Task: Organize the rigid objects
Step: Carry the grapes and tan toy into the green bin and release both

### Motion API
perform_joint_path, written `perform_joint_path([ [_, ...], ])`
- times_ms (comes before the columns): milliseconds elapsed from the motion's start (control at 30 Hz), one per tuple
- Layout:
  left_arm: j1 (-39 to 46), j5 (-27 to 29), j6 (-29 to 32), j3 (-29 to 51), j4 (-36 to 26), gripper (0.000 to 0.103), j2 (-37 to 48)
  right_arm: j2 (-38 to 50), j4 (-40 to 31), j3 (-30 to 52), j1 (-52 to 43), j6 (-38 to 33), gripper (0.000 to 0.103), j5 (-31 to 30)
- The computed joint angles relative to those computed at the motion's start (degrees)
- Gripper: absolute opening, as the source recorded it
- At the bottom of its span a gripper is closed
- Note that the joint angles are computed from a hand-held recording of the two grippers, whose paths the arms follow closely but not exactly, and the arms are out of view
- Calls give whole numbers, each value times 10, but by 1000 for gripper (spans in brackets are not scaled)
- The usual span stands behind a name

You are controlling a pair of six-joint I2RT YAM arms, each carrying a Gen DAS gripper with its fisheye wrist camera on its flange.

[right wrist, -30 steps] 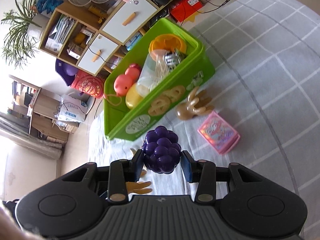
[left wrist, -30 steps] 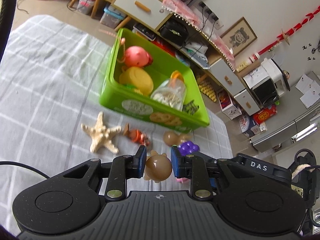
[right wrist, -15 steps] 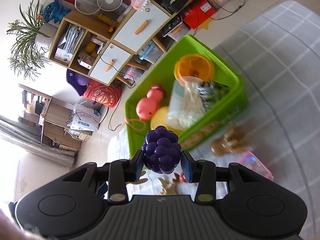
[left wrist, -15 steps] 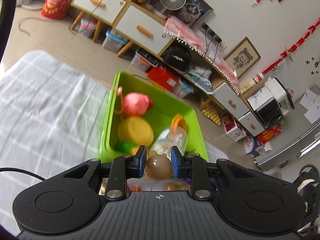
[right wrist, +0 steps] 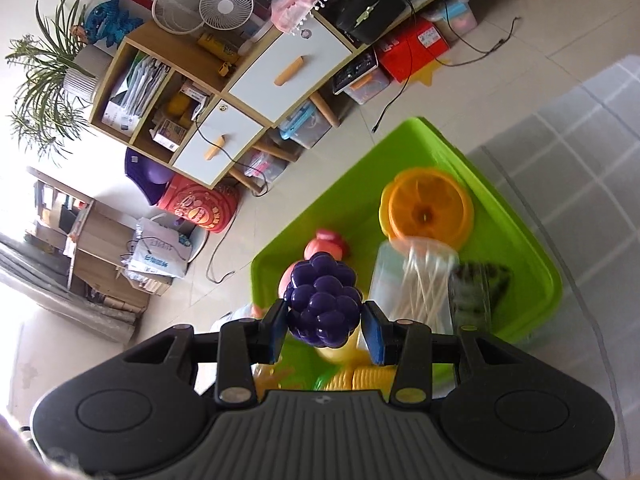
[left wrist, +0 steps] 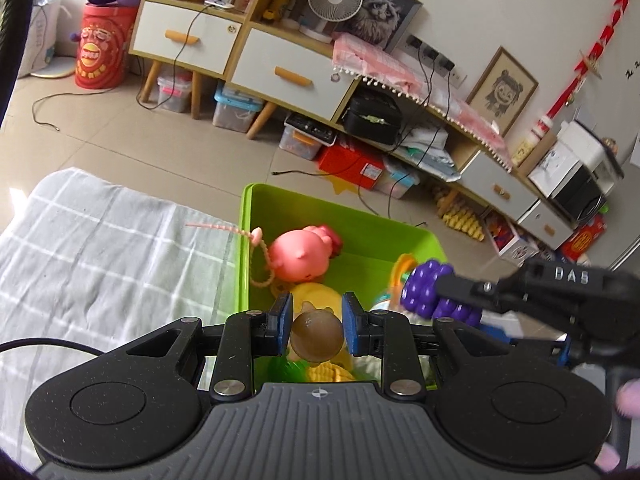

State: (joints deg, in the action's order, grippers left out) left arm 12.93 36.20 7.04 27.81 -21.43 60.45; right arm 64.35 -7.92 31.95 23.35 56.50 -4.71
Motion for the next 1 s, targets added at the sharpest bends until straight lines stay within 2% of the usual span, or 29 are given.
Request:
perform_joint_path([
  [233, -17, -22, 2, -13, 54, 31, 37, 95, 45, 29, -10, -44, 24, 12],
  [533, -24, -35, 1, -13, 86, 30, 63, 134, 66, 40, 1, -76, 25, 31],
  [567, -21, -29, 2, -16, 92, 32, 62, 134, 66, 40, 2, -75, 25, 36],
  [667, -14, -20, -1, -21, 101, 53, 53, 131, 55, 44, 8, -71, 33, 60],
  [1000, -3, -11, 7, -17, 72, 64, 33, 98, 15, 46, 9, -70, 35, 53],
])
